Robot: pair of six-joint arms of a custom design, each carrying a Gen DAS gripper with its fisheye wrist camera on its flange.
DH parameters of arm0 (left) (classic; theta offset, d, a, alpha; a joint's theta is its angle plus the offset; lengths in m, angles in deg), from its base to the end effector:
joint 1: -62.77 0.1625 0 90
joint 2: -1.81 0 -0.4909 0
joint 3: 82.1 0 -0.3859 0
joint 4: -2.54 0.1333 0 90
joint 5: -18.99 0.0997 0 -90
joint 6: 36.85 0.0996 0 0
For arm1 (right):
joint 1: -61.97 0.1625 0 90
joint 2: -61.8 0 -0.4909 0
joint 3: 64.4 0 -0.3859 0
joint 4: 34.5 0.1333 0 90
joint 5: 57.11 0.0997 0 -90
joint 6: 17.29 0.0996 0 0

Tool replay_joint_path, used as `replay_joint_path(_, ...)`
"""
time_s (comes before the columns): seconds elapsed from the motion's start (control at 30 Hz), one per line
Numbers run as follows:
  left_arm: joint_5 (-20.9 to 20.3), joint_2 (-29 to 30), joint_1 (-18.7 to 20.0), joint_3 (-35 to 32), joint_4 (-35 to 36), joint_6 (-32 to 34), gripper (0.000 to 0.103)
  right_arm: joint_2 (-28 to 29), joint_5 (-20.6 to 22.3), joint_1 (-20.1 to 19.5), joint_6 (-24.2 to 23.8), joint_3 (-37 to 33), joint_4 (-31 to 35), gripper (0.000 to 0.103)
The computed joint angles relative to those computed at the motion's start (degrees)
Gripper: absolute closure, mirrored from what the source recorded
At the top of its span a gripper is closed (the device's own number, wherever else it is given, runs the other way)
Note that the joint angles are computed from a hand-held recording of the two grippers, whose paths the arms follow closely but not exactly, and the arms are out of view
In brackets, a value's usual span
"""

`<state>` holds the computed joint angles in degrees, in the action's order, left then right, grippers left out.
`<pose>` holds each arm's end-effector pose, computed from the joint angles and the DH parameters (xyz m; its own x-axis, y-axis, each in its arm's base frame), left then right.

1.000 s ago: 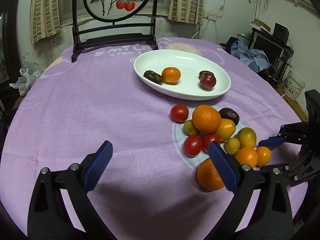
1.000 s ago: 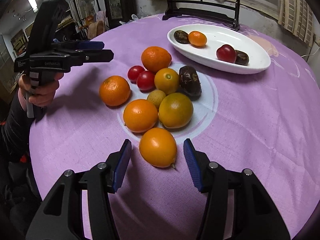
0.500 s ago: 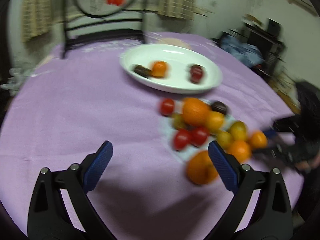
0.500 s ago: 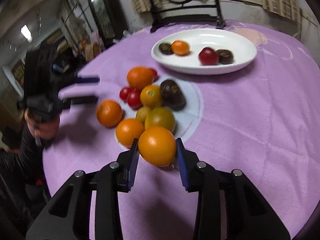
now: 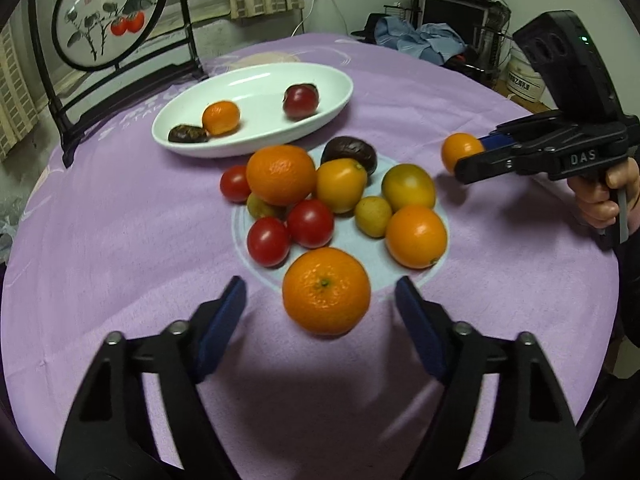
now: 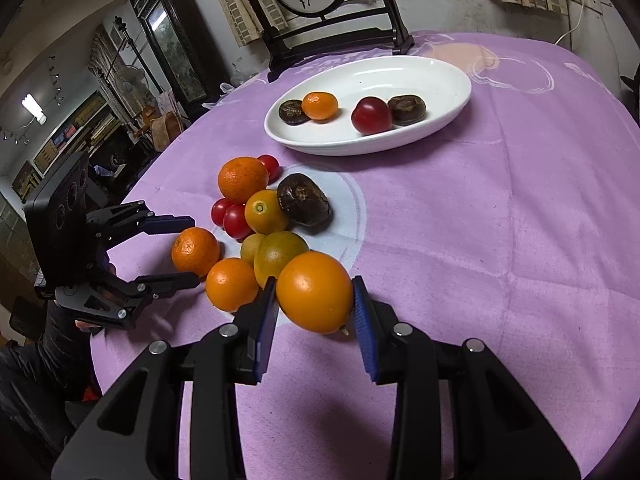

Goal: Organize fruits
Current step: 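Grasp an orange with the right tool while the left tool grasps a mandarin, then lower both held fruits onto the white plate and release them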

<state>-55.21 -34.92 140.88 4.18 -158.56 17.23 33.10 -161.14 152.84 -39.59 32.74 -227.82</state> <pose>-0.0020 -0.7882 0.1099 -0.4093 0.7960 -0.4460 0.8916 0.4526 -0.0104 0.1199 -0.7077 0.0171 -0.8947 -0.1966 0.4010 -0.3804 0.8059 -0.4536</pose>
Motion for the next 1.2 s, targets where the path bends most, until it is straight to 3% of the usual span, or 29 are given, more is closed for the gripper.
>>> replay_joint_path(0.23, 0.93, 0.54, -0.09, -1.1, 2.2, -1.43, 0.039, 0.01, -0.56, 0.26, -0.11, 0.16, -0.31, 0.066)
replay_joint_path(0.47, 0.77, 0.84, 0.13, -2.79, 6.91, -3.14, 0.057, 0.07, -0.43, 0.22, -0.07, 0.03, -0.39, 0.066)
replay_joint_path(0.53, 0.86, 0.79, 0.1, -2.46, 6.41, -2.83, 0.057, 0.11, -0.37, 0.2, -0.15, -0.05, -0.65, 0.066)
replay_joint_path(0.7, -0.32, 0.58, 0.22, -2.55, 5.03, -3.85, 0.057, 0.75, 1.15, 0.36, -0.94, -0.19, -7.27, 0.066)
replay_joint_path(0.77, -2.77, 0.44, 0.38, -3.63, 5.24, -5.76, 0.058, 1.76, 1.8, 0.52, -0.67, -1.56, -12.11, 0.066)
replay_joint_path(0.83, -6.34, 0.93, 0.4, -6.28, 5.92, -9.76, 0.057, 3.43, 1.35, 0.81, 0.22, -4.99, -16.05, 0.066)
replay_joint_path(0.93, -8.1, 3.62, -0.44, -12.13, 5.36, -16.93, 0.058, 6.66, -2.56, 1.52, 0.58, -12.8, -17.01, 0.066)
replay_joint_path(1.07, -3.1, 9.27, -2.42, -20.29, 3.0, -21.83, 0.058, 10.86, -6.67, 1.82, 0.69, -24.07, -11.38, 0.066)
replay_joint_path(1.2, 0.56, 14.79, -3.29, -29.4, 8.43, -23.82, 0.058, 14.57, -9.8, 1.83, 0.45, -33.5, -4.33, 0.066)
